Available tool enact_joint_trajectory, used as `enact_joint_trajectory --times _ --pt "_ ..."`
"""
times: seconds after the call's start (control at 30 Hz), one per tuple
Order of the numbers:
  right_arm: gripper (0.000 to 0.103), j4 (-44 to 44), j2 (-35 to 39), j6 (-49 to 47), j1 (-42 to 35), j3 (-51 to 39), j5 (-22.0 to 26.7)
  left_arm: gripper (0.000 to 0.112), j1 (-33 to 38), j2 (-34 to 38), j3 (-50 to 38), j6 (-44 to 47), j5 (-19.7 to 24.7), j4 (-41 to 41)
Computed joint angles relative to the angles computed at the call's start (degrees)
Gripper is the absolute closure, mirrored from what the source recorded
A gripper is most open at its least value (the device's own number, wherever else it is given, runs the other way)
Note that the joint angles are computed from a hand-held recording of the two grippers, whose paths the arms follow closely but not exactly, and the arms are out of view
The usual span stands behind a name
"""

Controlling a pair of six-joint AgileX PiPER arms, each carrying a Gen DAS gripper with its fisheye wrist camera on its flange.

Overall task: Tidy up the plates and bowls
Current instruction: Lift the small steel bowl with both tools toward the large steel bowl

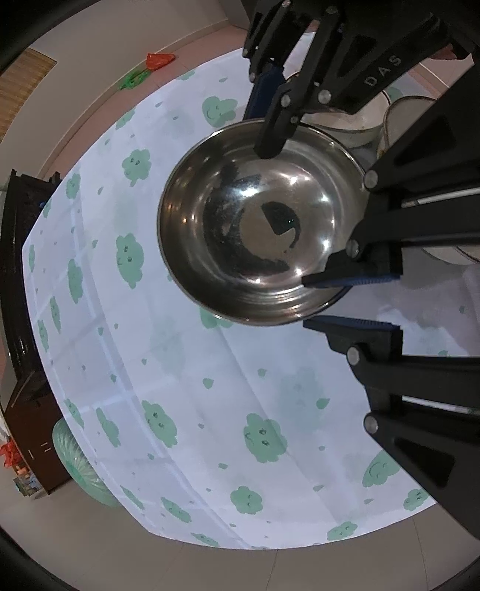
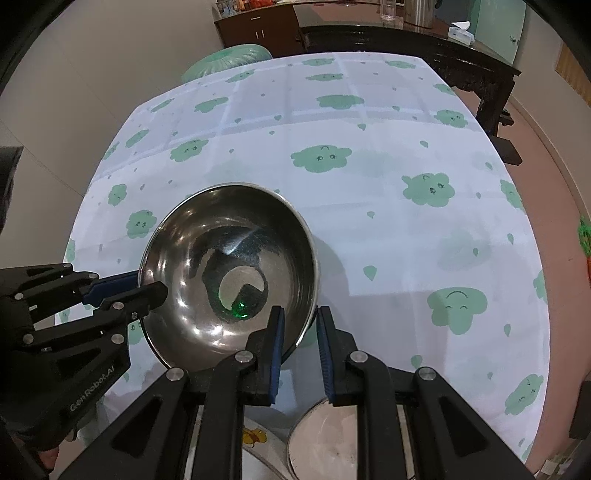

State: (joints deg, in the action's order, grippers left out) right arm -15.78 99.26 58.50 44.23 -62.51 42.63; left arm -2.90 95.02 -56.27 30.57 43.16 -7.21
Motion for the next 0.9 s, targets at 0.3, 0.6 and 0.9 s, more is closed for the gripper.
enact_joint_trajectory --times 0.3,0.6,0.9 --pt "0.083 -1.28 -1.79 1.56 1.83 -1.16 2.71 0.1 1.13 -3.63 0.7 1.46 1.84 -0.52" --pt "0.083 -3.22 -3.65 4.25 4.59 -2.38 6.0 0.1 2.67 -6.95 1.31 3.2 3.83 -1.46" --pt "0.083 -5.24 -5.61 7.76 7.81 -2.91 9.12 0.1 4.7 -11.27 2.53 6.47 6.11 -3.26"
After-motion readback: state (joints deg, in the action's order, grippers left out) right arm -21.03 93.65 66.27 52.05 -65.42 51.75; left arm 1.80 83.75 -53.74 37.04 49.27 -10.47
